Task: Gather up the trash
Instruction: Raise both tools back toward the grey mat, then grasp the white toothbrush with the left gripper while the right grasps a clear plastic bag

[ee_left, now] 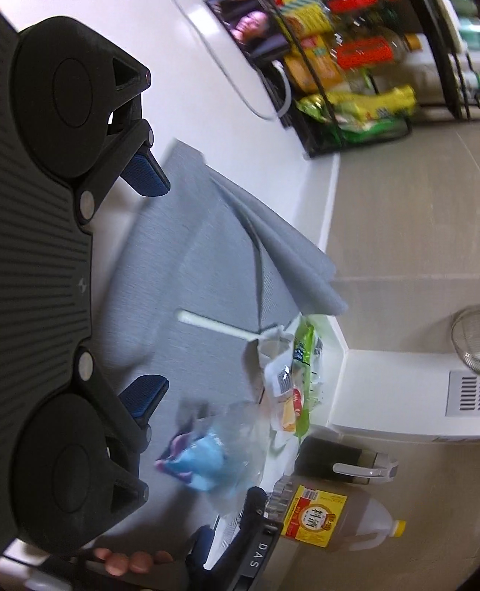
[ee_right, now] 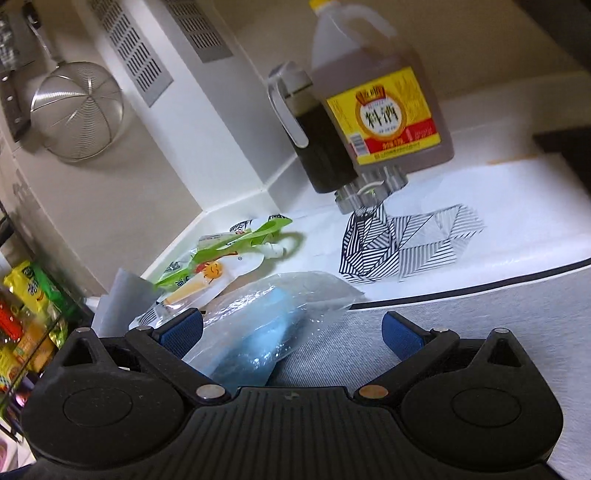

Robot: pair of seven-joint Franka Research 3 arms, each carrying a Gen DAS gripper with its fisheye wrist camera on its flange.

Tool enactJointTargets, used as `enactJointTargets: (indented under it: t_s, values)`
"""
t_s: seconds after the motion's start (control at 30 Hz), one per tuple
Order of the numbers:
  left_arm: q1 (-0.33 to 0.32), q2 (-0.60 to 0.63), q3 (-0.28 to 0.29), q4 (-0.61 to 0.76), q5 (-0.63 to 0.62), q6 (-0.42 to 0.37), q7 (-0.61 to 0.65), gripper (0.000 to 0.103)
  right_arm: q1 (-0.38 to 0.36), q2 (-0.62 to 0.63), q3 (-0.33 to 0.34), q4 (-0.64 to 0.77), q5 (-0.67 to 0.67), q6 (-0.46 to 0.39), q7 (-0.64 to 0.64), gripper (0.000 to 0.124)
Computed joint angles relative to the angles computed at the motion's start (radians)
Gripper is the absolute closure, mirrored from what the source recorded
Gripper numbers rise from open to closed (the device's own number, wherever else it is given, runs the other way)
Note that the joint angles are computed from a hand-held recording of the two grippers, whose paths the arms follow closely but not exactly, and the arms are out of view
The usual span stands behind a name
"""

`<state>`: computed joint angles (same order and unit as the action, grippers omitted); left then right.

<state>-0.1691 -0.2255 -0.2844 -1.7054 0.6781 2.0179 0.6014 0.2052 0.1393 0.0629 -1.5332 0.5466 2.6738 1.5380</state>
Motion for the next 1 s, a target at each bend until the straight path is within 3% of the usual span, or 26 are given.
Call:
enactJointTargets:
  t_s: [0.2, 0.57, 0.6, 0.67, 0.73, 0.8, 0.93, 0.97, 1.0]
  values:
    - [-0.005, 0.129, 0.020, 0.114, 0.016, 0.003, 0.053, 0.000, -0.009, 0.026, 0.028, 0.022, 0.096, 0.009, -0.103, 0.021]
    - [-0.035, 0.234, 0.063, 0.198, -0.002, 0.012, 0.100, 0.000, -0.017, 0.027, 0.034, 0.034, 0.219, -0.001, -0.206, 0.024]
    - [-0.037, 0.243, 0.066, 0.207, -0.009, 0.006, 0.109, 0.000, -0.021, 0.027, 0.037, 0.035, 0.238, -0.006, -0.222, 0.032]
    - [-0.041, 0.263, 0.071, 0.229, -0.033, -0.005, 0.139, 0.000, -0.022, 0.024, 0.040, 0.031, 0.263, -0.002, -0.253, 0.059]
    - [-0.044, 0.272, 0.076, 0.239, -0.049, 0.004, 0.157, 0.000, -0.017, 0.017, 0.040, 0.020, 0.267, 0.021, -0.276, 0.099]
    - [-0.040, 0.279, 0.083, 0.253, -0.099, 0.016, 0.188, 0.000, -0.018, 0.008, 0.047, 0.007, 0.314, 0.056, -0.326, 0.115]
    - [-0.042, 0.273, 0.089, 0.240, -0.081, 0.044, 0.161, 0.003, -0.017, -0.007, 0.060, -0.014, 0.438, 0.166, -0.433, 0.118]
    - [-0.040, 0.269, 0.091, 0.233, -0.081, 0.057, 0.157, 0.007, -0.018, -0.009, 0.065, -0.014, 0.484, 0.193, -0.469, 0.118]
    - [-0.036, 0.267, 0.094, 0.230, -0.093, 0.068, 0.158, 0.020, -0.018, -0.010, 0.068, -0.014, 0.524, 0.219, -0.500, 0.118]
